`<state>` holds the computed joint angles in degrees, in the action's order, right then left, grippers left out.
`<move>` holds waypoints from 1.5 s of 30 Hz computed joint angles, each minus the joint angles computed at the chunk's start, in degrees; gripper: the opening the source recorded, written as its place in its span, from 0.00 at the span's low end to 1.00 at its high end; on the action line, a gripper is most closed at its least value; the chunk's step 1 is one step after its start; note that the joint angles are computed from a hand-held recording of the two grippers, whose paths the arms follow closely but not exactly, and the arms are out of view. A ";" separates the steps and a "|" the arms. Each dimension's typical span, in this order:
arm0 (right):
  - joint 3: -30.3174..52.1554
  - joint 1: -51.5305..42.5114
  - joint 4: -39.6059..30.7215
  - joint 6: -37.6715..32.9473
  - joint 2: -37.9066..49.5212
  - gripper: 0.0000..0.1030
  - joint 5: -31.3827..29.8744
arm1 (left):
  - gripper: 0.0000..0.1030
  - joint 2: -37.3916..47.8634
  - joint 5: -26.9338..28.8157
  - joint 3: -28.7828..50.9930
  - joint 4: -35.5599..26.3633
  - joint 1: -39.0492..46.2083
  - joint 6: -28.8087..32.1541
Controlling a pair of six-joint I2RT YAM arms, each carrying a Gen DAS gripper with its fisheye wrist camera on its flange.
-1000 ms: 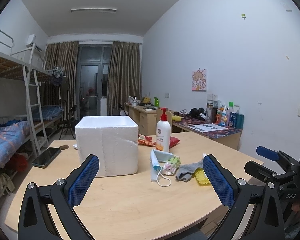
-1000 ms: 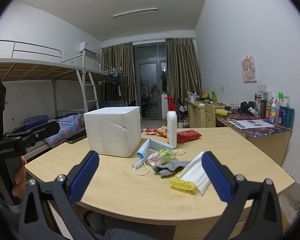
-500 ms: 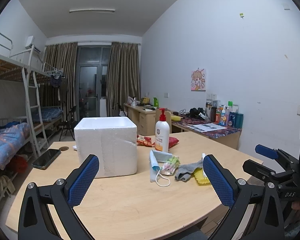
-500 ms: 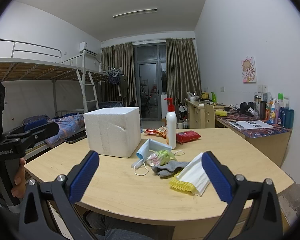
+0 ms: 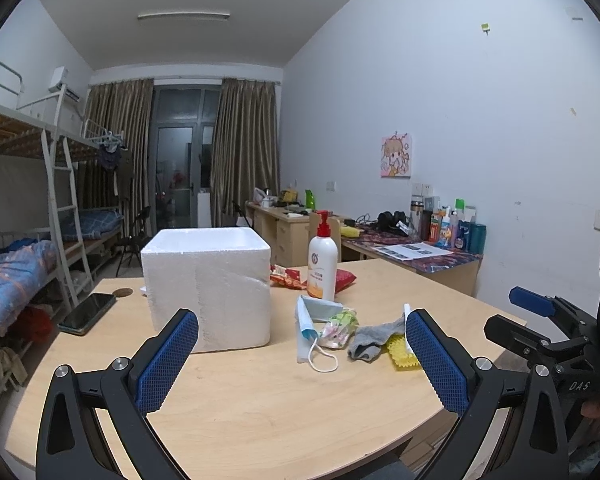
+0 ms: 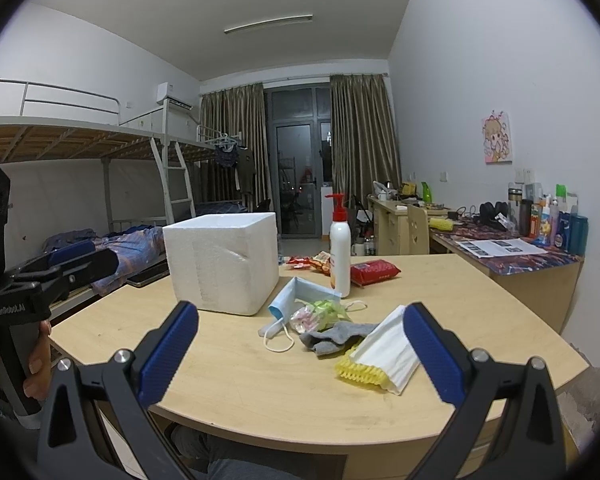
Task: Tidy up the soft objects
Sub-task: 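Close the left tool on the blue face mask while the right tool grasps the white tissue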
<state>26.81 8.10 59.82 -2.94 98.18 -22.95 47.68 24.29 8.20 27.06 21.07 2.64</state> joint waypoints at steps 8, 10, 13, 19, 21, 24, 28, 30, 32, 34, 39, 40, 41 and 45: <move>3.37 -0.30 -2.18 -0.07 2.90 1.00 0.48 | 1.00 11.60 -3.10 3.58 5.95 -3.60 -0.01; 4.39 -0.51 -2.88 -0.02 3.71 1.00 0.32 | 1.00 15.77 -3.81 5.28 7.74 -4.78 -0.32; 6.31 -0.95 -4.00 0.12 5.40 1.00 0.19 | 1.00 21.17 -5.94 7.55 10.09 -7.07 -0.60; 10.61 -1.13 -6.96 -1.00 8.74 1.00 0.96 | 1.00 31.39 -8.62 13.72 12.18 -10.93 -0.74; 12.25 -1.46 -8.26 -1.02 9.89 1.00 0.89 | 1.00 34.26 -8.65 15.83 12.22 -11.61 -0.60; 14.76 -2.12 -10.32 -0.99 11.47 1.00 0.78 | 1.00 38.44 -8.68 19.60 11.09 -12.53 -0.39; 17.57 -3.02 -12.16 -0.93 13.88 1.00 0.61 | 1.00 43.72 -8.97 24.40 10.23 -13.64 -0.67; 19.15 -3.04 -13.79 -1.22 14.81 1.00 0.87 | 1.00 47.25 -9.03 27.89 9.12 -14.11 -0.94; 20.87 -3.38 -15.01 -1.36 16.00 1.00 1.24 | 1.00 49.95 -9.26 31.02 7.14 -14.75 -0.66; 22.47 -3.86 -16.19 -1.29 17.06 1.00 1.25 | 1.00 51.74 -9.12 33.56 4.93 -15.15 -0.25; 26.13 -4.77 -18.61 -1.29 20.01 1.00 1.68 | 1.00 56.80 -7.97 40.27 0.36 -16.31 -0.60; 26.86 -5.05 -19.05 -1.17 20.50 1.00 1.54 | 0.98 57.91 -7.99 41.71 -0.63 -16.56 -0.76; 27.32 -5.17 -19.22 -1.08 20.85 1.00 1.48 | 0.95 59.21 -8.39 43.52 -2.06 -16.89 -0.91; 29.85 -5.50 -21.11 -1.32 22.39 1.00 1.13 | 0.91 63.95 -8.65 50.45 -7.73 -17.79 -1.60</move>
